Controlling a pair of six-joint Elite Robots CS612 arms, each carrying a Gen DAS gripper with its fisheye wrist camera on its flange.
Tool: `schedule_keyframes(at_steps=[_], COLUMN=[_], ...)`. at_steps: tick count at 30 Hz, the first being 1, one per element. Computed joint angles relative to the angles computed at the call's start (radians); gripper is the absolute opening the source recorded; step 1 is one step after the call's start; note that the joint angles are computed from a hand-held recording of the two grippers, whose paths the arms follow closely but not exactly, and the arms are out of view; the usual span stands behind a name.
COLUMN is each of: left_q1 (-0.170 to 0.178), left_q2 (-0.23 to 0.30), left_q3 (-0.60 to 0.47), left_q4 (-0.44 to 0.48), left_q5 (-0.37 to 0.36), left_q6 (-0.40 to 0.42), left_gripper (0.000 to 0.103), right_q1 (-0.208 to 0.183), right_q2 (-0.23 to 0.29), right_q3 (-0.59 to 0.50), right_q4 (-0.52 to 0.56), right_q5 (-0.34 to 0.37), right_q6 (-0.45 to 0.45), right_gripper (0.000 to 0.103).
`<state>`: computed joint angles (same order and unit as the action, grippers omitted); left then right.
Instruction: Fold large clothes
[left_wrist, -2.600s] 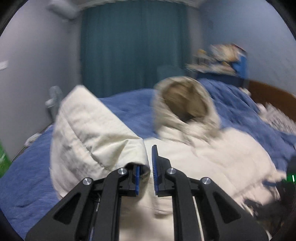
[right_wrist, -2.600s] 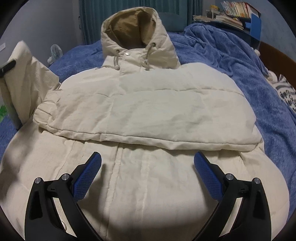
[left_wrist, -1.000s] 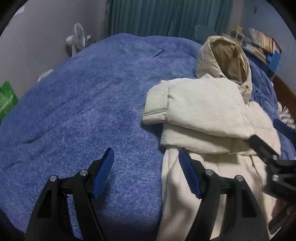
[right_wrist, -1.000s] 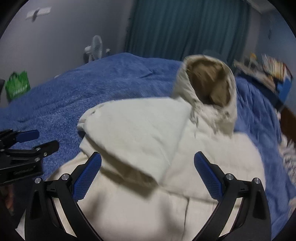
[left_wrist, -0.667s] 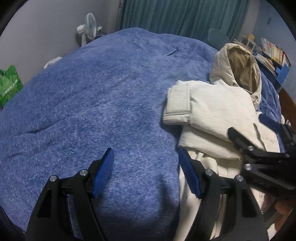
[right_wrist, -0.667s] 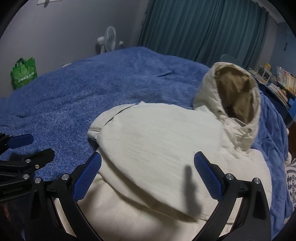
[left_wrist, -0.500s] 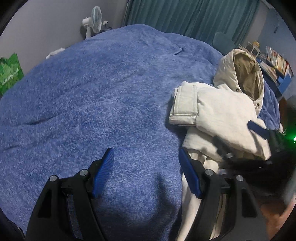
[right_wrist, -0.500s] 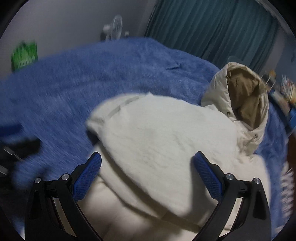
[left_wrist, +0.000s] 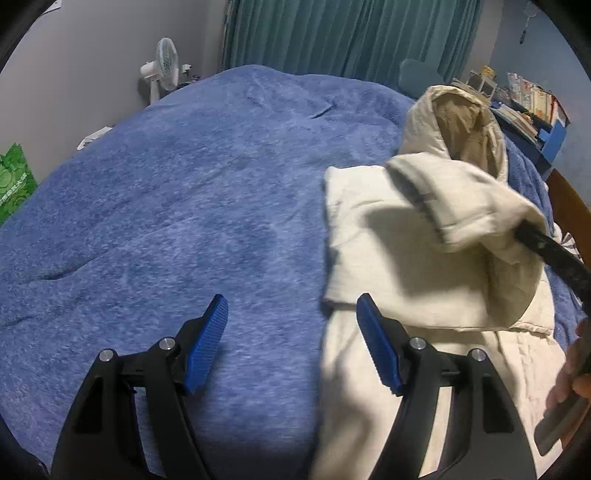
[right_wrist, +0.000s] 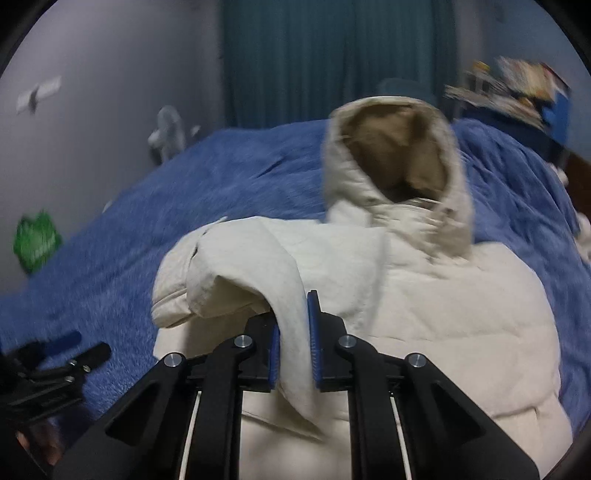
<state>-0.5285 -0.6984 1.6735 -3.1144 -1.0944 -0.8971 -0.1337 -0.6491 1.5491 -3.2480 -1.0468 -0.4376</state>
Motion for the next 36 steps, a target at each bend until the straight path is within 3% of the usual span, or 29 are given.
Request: schedule_keyframes(at_steps=[6, 9, 12, 23, 24, 26, 28, 30, 36], left_q1=[-0.026, -0.031, -0.044, -0.044, -0.043, -0.040, -0.039, -0.037, -0.037], left_q2=[0.023, 0.036, 0.049, 0.090, 0.093, 0.097, 0.098, 0.100, 0.101], left_q3=[-0.062, -0.086, -0.115, -0.182, -0.185, -0.190, -0.190, -0.190, -0.189], left_q4=[0.053, 0.064, 0.109, 0.181, 0.185, 0.184, 0.178, 0.173, 0.167], left_q5=[0.034, 0.016, 0.048, 0.042, 0.039, 0.029, 0.022, 0.015, 0.010], left_q6=[0.079, 0.095, 0.135, 0.141, 0.140, 0.135, 0.131, 0.129, 0.133], left_gripper=[0.068, 0.068, 0.068, 0.068, 0.068, 0.068, 0.068, 0.068, 0.068], right_q1=[-0.069, -0.102, -0.129, -0.162, -0.165, -0.175, -0.188, -0.195, -0.227], right_q2=[-0.002, 0.021, 0.052, 0.138, 0.140, 0.139, 0.145, 0.145, 0.191], right_q3=[0.006, -0.017, -0.062, -0.200, -0.206, -0.214, -0.227, -0.217, -0.276], right_q4=[-0.004, 0.029, 0.104, 0.271, 0.295, 0.352, 0.386, 0.328, 0.320], right_q5=[0.015, 0.031, 0.063, 0.145, 0.161, 0.208, 0.266, 0.270, 0.416], right_q6=[0.105, 0.166, 0.219, 0.233, 0.227, 0.217, 0.231, 0.274, 0.457], right_gripper=[0.011, 0.011, 0.011, 0.013, 0.016, 0.033, 0.068, 0.091, 0.089])
